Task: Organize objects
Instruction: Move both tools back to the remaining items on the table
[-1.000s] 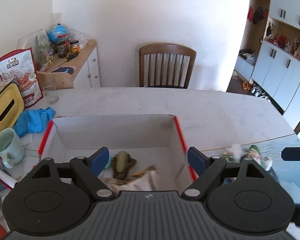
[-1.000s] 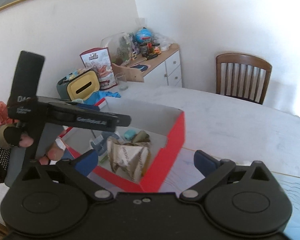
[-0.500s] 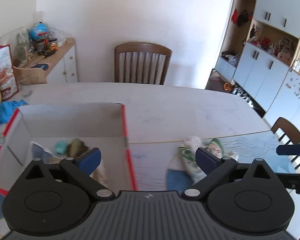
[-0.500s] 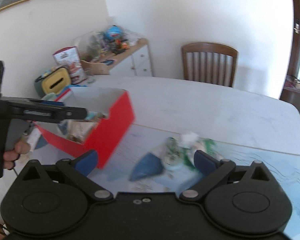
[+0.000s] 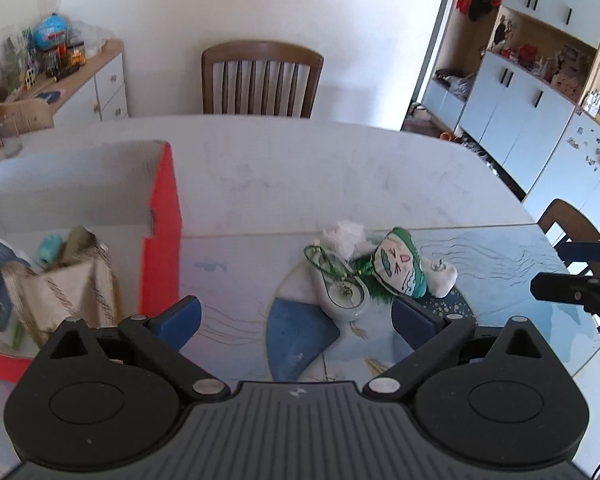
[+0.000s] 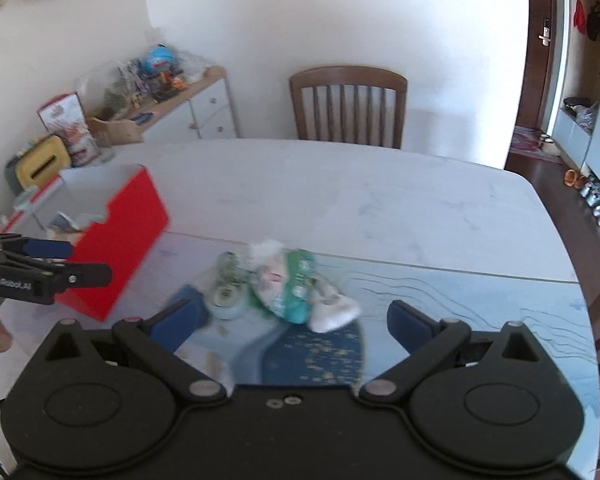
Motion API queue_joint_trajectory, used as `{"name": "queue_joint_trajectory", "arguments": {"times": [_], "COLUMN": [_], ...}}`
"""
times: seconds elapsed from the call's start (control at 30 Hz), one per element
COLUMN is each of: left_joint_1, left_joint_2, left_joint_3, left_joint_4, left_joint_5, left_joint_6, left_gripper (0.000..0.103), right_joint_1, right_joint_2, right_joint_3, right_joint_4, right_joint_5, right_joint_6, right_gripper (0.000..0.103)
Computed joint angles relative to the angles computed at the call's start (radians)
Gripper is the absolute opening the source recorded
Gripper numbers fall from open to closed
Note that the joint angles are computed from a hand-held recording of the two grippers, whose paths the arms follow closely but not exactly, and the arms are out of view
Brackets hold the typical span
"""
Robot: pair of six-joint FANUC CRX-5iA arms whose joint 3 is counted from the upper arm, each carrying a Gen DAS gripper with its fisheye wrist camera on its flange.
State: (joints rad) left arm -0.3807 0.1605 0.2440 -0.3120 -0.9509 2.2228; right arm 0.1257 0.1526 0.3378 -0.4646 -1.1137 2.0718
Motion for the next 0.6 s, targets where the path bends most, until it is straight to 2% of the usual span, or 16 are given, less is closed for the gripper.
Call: {"name": "queue_joint_trajectory", "arguments": {"times": [0.6], "left_joint_1": [-0.108], "left_joint_2": [0.228], "left_joint_3": [0.184], "left_joint_4": [-0.172], "left_joint_5": [-0.058], "left_joint_6": [0.066], "left_gripper": [0.102], "right_joint_1": [-0.005], "right_joint_2": [0.173], "right_joint_3": [0.134], "right_joint_4": [-0.030], "right_joint_5": [-0.055], "right_joint_6": [0.069], "right_gripper": [0.095]}}
